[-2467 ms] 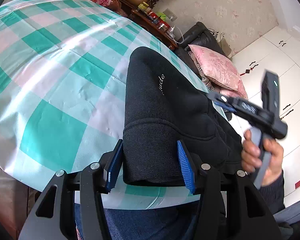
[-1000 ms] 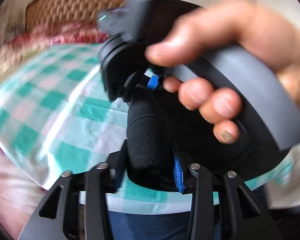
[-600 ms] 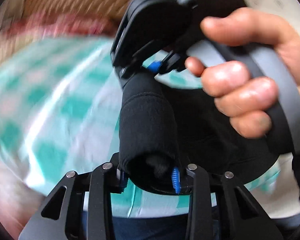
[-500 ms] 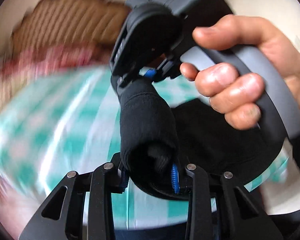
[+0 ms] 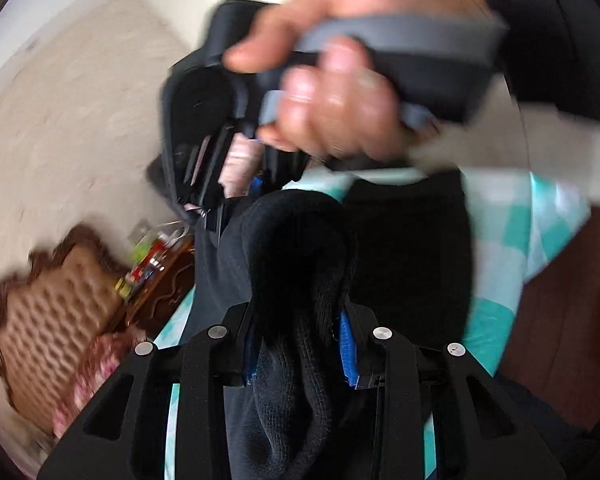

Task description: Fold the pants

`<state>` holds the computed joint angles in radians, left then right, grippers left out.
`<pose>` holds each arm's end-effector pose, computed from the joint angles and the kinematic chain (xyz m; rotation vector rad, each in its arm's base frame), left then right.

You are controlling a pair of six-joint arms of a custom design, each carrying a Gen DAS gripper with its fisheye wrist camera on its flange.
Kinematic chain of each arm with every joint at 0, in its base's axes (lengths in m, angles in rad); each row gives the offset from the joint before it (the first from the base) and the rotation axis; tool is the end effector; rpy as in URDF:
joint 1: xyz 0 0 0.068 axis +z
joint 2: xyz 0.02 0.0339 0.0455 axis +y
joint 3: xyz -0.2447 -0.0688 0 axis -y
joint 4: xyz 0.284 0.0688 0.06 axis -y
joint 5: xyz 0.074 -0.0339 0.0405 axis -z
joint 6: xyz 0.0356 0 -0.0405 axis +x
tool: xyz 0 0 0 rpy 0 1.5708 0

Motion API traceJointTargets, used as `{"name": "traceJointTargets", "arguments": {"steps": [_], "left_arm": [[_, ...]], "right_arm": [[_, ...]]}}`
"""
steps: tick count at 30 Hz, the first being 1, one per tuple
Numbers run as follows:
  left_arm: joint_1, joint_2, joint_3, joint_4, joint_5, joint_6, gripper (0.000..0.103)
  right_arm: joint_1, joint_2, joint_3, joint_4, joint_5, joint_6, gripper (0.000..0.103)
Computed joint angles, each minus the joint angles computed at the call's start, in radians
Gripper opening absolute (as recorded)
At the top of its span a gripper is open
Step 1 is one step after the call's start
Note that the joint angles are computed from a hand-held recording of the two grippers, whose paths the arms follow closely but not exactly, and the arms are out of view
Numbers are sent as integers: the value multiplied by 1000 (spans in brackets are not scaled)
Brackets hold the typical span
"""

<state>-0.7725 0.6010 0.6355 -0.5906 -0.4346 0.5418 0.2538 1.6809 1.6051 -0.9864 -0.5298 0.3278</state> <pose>0.1467 -0.1220 0.2655 1.0636 1.7944 0.3216 0.3687 0.1142 0.3036 -0.0893 2.6739 0.8925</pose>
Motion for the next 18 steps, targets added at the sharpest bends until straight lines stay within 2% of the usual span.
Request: {"name": "traceJointTargets", "arguments": {"steps": [2,3,5,7,8,13,16,17,18], "left_arm": [[-105,92,-62,113,-132,34,37],[-123,92,-102,155,-165,65,43],[-161,77,-169,212,-227,117,52],[-164,-13,-229,226,-251,157,68],[-150,-72,-255,218,-255,174,70],[-127,-242,-330,153,-268,233,70],[-146,-192,-340,215,-311,243,70],[-156,-183,-340,217,-324,240,70],[-174,-187,-347,210,-345,245,66]], "right_arm": [[-39,1,-93,53,-28,-20,46],[-48,-5,-128,78,-35,-17,59],[-60,-28,-192,136,-53,-16,75],[-53,-73,-222,148,-20,-37,79],[-43,-93,-222,139,18,-51,81],[62,-126,-164,19,281,-92,83],[149,-111,-129,-23,462,-108,83],[153,-106,-123,-39,491,-128,83],[165,-83,-109,-49,503,-135,73]]}}
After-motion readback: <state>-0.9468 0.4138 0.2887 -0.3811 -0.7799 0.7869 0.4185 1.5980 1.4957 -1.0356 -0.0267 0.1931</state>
